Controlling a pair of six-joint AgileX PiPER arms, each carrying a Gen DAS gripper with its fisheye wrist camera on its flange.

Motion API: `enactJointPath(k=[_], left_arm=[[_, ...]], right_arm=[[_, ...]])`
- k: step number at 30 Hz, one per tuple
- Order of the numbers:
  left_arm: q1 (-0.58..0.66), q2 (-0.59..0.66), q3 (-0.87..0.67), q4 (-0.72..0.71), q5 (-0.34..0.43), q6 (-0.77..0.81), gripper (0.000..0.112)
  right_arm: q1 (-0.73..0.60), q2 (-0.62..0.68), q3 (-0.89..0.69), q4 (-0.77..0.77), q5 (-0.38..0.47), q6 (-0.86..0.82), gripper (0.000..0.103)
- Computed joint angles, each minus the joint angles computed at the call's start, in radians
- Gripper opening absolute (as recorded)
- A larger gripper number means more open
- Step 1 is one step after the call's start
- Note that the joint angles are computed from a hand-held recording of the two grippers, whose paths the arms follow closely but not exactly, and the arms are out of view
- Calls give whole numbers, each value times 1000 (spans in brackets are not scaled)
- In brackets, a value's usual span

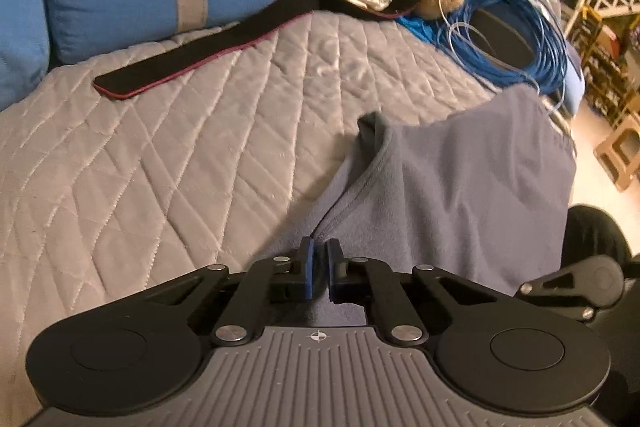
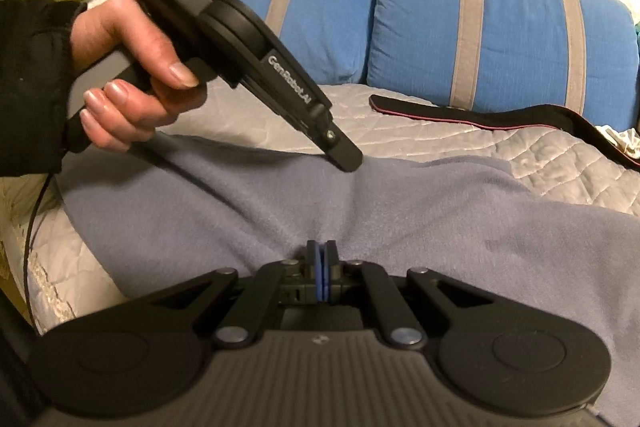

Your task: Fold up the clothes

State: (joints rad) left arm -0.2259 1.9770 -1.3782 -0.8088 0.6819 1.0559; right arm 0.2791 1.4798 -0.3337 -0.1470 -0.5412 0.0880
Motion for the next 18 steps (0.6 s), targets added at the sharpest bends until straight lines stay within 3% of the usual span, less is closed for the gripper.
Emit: enactJointPath(k=[9,12,13,14,15,16,18], left_arm=[[18,-19,-20,20,8,-31,6],[-5,-11,-17,70,-35,-75,7],[-11,-8,-17,91,-50,-96,11],[-18,-5,-18,113,-64,-118,17],[-22,-1,-25,141,-69,-153,22],[-17,-2,-28,148,-70,-169,29],[3,-20,-14,106,-74,-149,33]], right_arm=[[0,42,-34,6,-9,-7,2],[2,43,-28,14,-20,-17,10],[2,45,-24,21,-31,-22,26],[5,46,-17,40,-44,-38,31],[9,46,-10,63,-57,-57,45],[9,44,-7,72,-65,-67,64],[3,41,1,59,-77,-54,82]])
